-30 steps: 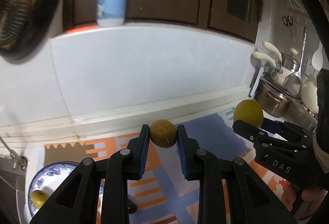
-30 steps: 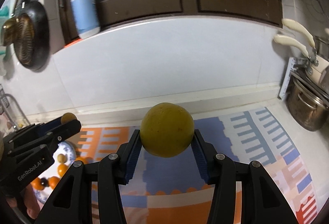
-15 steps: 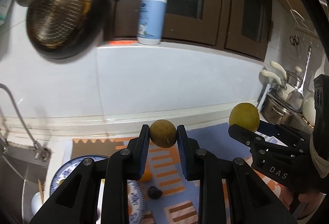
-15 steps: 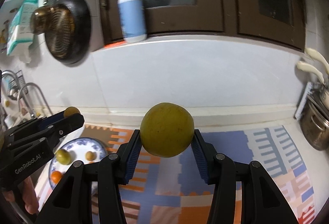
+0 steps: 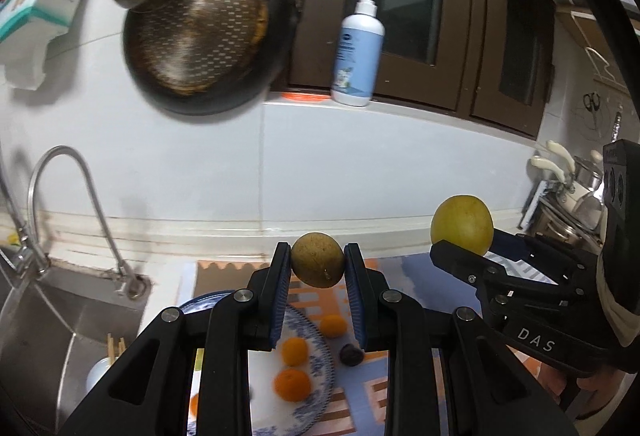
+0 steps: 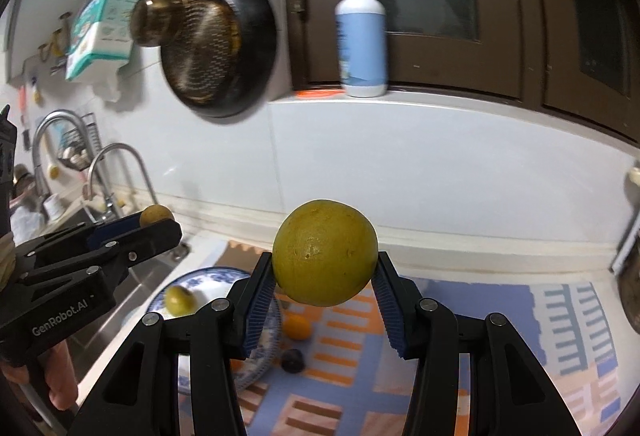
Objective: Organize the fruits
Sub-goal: 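Lift and carry the brown fruit and yellow citrus over the plate, then lower both fruits onto the plate and open both grippers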
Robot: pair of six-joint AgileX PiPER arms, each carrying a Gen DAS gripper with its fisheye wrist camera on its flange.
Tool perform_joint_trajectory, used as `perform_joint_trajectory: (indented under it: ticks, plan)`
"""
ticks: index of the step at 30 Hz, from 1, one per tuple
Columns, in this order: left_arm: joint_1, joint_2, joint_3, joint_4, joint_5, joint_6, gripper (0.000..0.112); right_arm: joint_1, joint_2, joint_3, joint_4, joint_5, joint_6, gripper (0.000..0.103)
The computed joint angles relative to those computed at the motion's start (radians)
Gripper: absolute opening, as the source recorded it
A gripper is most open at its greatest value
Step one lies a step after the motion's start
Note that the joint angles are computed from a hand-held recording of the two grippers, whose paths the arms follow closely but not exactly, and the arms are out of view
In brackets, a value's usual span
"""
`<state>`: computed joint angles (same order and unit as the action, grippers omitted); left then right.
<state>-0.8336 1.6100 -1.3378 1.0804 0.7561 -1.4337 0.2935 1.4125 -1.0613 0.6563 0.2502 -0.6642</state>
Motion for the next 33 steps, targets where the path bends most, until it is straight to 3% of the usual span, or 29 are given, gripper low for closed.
perform_joint_trajectory:
  ticks: [19, 33]
  plan:
    - [0.067, -0.143, 0.216, 0.026, 0.091, -0.093, 0.027, 0.158, 0.152, -0.128, 0.055, 0.085, -0.081, 0.050]
    - [0.222, -0.119, 0.324, -0.120, -0.048, 0.005, 0.027, 0.229, 0.351, -0.261, -0.055, 0.166, 0.010, 0.050]
